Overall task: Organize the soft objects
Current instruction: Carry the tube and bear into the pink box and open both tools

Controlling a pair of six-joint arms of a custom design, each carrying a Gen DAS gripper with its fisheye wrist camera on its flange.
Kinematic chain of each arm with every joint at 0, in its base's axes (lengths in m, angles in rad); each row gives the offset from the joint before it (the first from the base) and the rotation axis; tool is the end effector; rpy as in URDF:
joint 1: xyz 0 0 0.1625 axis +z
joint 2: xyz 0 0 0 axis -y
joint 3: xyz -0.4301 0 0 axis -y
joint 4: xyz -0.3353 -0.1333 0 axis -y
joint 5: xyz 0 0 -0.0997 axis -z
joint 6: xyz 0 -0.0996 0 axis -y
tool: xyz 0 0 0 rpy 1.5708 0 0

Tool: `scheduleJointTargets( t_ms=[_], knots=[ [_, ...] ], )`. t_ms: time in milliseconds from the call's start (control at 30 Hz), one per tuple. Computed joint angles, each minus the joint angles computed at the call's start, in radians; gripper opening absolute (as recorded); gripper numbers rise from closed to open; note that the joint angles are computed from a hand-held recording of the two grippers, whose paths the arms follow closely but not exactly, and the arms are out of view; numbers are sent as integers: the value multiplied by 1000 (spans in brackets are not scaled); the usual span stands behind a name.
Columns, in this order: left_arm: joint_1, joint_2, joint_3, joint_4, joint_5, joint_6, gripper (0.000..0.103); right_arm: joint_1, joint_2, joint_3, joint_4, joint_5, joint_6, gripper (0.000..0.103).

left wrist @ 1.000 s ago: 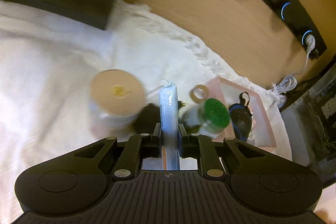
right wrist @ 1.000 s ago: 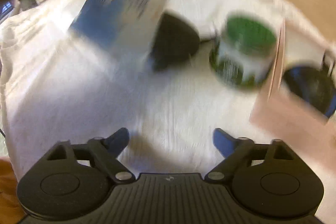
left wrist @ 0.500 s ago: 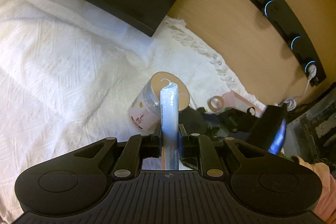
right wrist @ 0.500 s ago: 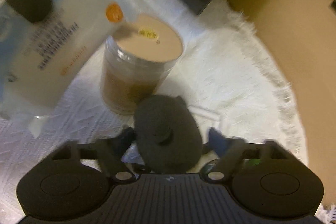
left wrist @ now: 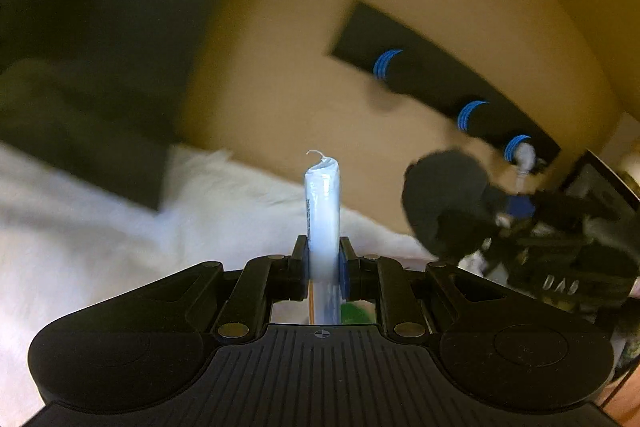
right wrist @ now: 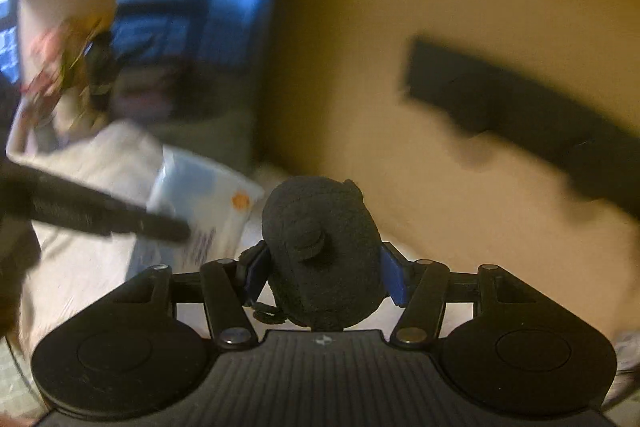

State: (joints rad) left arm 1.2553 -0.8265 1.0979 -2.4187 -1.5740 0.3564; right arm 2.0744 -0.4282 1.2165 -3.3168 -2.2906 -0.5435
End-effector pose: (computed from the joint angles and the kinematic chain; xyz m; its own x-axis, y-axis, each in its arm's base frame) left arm -0.1070 -0.7564 0.3598 -0.7996 0.5704 -0.1877 0.5753 0.6381 -0.5118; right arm 0.4194 -0.6210 0.1418 -0.6428 -0.1670 0.7476 -0.7128 0.4879 -0.5039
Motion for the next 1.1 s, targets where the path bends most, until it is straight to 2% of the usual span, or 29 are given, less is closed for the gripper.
scheduleJointTargets(
  t_ms=[267,400,567,667,800,833,900,933,967,1100],
  knots=[
    [-101,10,110,-3,-30,71,17,-4,-130,215,-299,-123,-26,58],
    [-135,30,152,-9,-27,73,17,-24,-189,338,-404,-163,-12,58],
    [-152,85,145,-17,-31,24,17,-60,-243,451,-483,-191,34,58],
    [-143,144,88,9,-57,-36,17,-89,-256,476,-479,-177,82,58],
    [-112,260,-29,78,-160,-62,17,-132,-280,541,-484,-147,144,58],
    [-106,302,-85,139,-155,-50,17,-141,-283,545,-469,-143,161,58],
    [-105,392,-227,310,-68,-65,18,-159,-285,555,-450,-131,193,58],
    [-105,417,-259,337,-19,-86,18,-167,-289,561,-442,-122,211,58],
    [-104,427,-266,325,13,-111,18,-174,-294,565,-429,-110,232,58],
    [-83,413,-276,248,-25,-146,18,-200,-311,574,-360,-35,323,58]
  ],
)
